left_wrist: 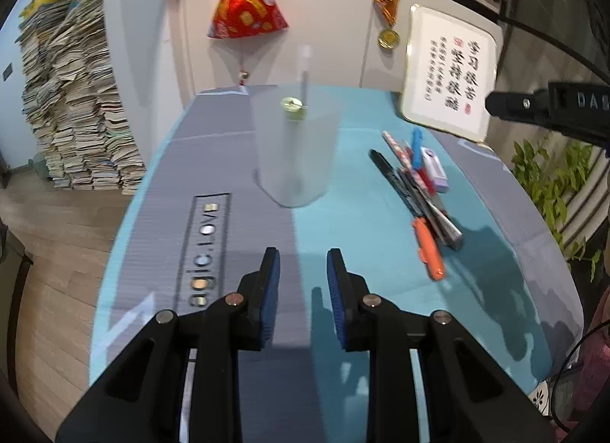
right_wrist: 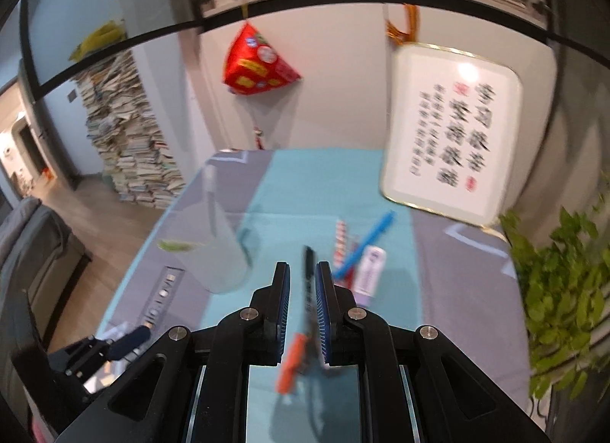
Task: Organize stationery
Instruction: 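Move the left tool to the orange highlighter and close on it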
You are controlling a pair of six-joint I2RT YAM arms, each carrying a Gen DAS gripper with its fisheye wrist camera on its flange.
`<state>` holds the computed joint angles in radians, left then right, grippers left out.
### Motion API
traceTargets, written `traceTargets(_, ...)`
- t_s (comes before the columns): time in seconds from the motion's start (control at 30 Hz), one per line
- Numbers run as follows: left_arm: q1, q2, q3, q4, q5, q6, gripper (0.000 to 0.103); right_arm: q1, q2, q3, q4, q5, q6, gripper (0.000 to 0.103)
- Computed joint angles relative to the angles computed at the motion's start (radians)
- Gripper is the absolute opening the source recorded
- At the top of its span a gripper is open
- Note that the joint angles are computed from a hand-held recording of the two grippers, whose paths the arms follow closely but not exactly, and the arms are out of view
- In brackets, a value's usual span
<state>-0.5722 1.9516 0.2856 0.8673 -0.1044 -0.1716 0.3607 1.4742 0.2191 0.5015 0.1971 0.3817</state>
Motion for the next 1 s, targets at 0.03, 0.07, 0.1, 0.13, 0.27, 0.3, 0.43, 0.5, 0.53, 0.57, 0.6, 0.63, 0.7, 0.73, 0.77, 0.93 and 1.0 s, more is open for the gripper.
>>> traceTargets(0.03,-0.024,0.001,0.01,-0.016,-0.011,-0.006,0.023,-0.03,0.003,-0.02,0.017,-0.019,-0.008,0.013)
traceTargets(0.07,-0.044,0.002,0.019,-0.03,-0.02,-0.012,0.024,-0.05,0.001,-0.037,0.026,-0.032,-0.011,0.013)
traceTargets(0.1,-0.073,0.003,0.032,-0.051,-0.035,-0.019,0.026,-0.086,0.014,-0.057,0.053,-0.057,-0.02,0.013)
traceTargets(0.13,-0.095,0.006,0.043,-0.066,-0.046,-0.024,0.027,-0.118,0.03,-0.075,0.081,-0.081,-0.027,0.013)
traceTargets(0.27,-0.185,0.038,0.097,-0.117,-0.078,-0.04,0.033,-0.226,0.119,-0.131,0.207,-0.159,-0.072,0.013)
traceTargets(0.3,-0.207,0.048,0.115,-0.133,-0.079,-0.043,0.033,-0.248,0.143,-0.14,0.236,-0.173,-0.086,0.013)
traceTargets(0.43,-0.255,0.095,0.182,-0.184,-0.072,-0.06,0.034,-0.346,0.25,-0.169,0.356,-0.257,-0.142,0.013)
traceTargets(0.5,-0.266,0.121,0.224,-0.219,-0.058,-0.067,0.034,-0.388,0.298,-0.177,0.404,-0.295,-0.164,0.013)
traceTargets(0.53,-0.272,0.132,0.245,-0.24,-0.055,-0.071,0.034,-0.41,0.323,-0.18,0.427,-0.314,-0.176,0.013)
traceTargets(0.57,-0.279,0.144,0.269,-0.265,-0.057,-0.074,0.034,-0.429,0.348,-0.183,0.452,-0.33,-0.187,0.013)
traceTargets(0.6,-0.285,0.153,0.289,-0.287,-0.061,-0.076,0.034,-0.451,0.373,-0.187,0.477,-0.347,-0.199,0.013)
traceTargets(0.63,-0.291,0.161,0.304,-0.302,-0.065,-0.079,0.034,-0.47,0.393,-0.192,0.5,-0.363,-0.207,0.013)
traceTargets(0.7,-0.299,0.183,0.336,-0.326,-0.071,-0.083,0.034,-0.498,0.427,-0.195,0.532,-0.393,-0.219,0.013)
traceTargets(0.73,-0.301,0.197,0.354,-0.338,-0.073,-0.084,0.034,-0.508,0.445,-0.194,0.545,-0.408,-0.228,0.013)
traceTargets(0.77,-0.301,0.209,0.368,-0.347,-0.072,-0.086,0.034,-0.51,0.458,-0.19,0.549,-0.416,-0.233,0.013)
traceTargets(0.93,-0.294,0.24,0.398,-0.335,-0.067,-0.084,0.025,-0.479,0.552,-0.176,0.614,-0.437,-0.258,0.013)
traceTargets(1.0,-0.286,0.239,0.4,-0.334,-0.063,-0.084,0.013,-0.446,0.571,-0.167,0.615,-0.423,-0.254,0.013)
